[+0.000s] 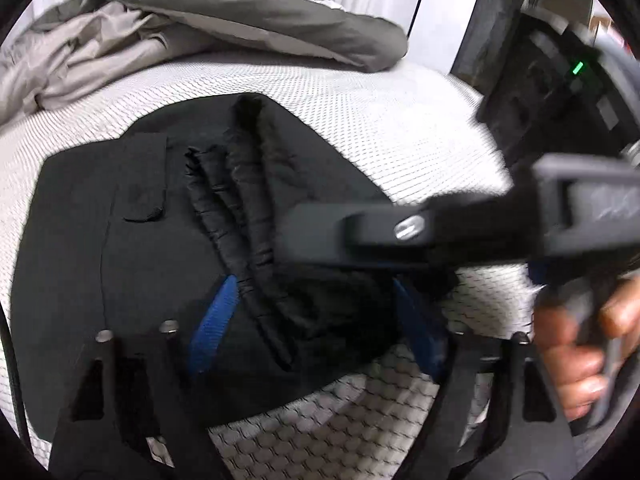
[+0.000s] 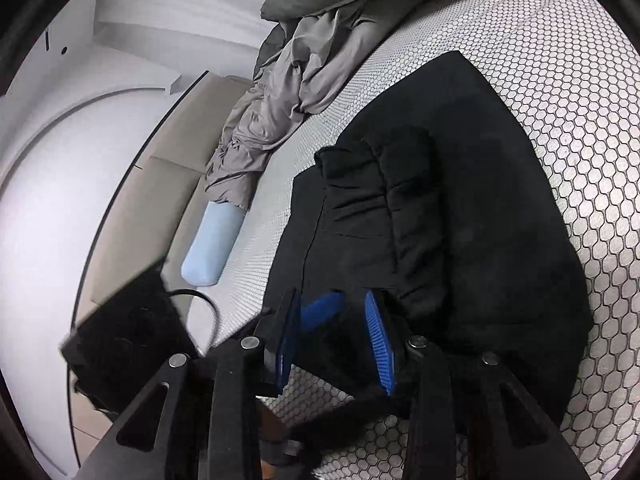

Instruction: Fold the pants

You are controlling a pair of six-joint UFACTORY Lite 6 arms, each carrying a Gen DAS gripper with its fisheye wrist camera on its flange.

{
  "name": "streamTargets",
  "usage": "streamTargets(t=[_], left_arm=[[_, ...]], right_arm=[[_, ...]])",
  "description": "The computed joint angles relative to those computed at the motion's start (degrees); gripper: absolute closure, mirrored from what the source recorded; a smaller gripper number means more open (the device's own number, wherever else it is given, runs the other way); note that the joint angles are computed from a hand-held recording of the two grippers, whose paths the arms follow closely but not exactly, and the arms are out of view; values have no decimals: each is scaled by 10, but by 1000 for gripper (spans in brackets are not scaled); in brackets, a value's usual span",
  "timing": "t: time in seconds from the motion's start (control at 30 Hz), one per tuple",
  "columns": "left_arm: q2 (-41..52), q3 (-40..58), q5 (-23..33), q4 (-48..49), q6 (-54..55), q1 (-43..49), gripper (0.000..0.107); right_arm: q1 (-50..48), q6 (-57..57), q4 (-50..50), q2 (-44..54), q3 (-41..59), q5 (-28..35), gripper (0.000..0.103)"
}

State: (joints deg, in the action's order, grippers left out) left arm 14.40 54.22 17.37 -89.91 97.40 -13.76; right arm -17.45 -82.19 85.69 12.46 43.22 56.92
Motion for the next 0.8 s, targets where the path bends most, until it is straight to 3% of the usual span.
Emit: streamTargets(t=[0.13,0.2,0.27,0.37,0.43,0.53,0.67,0.8], left_arm=[[26,26,8,19,-35,5,56],[28,31,25,37,-50,18,57],[31,31,26,26,-40,20,58],[32,29,13,2,-15,10,58],[12,4,16,-12,0,14,59],[15,9,20,-2,-13,17,59],[-8,-21,17,-31,20,16,59],[-32,-38,15,-120,97,-2,59]], right_arm=[[-5,-31,20,-117,-95,-76,57],[9,-27,-17,-217,-156,-185,56],[-6,-51,-27,-228,-169,-244,56],[-59,-107,-7,-129,-151,-201,60],[-55,-161,33,-126,-160,-198,81],[-5,-163,42,-176,-175,-232,92],[-16,-129,-14,-196,-191,-240,92],[-97,-150,-71,-176,-204,-169,89]])
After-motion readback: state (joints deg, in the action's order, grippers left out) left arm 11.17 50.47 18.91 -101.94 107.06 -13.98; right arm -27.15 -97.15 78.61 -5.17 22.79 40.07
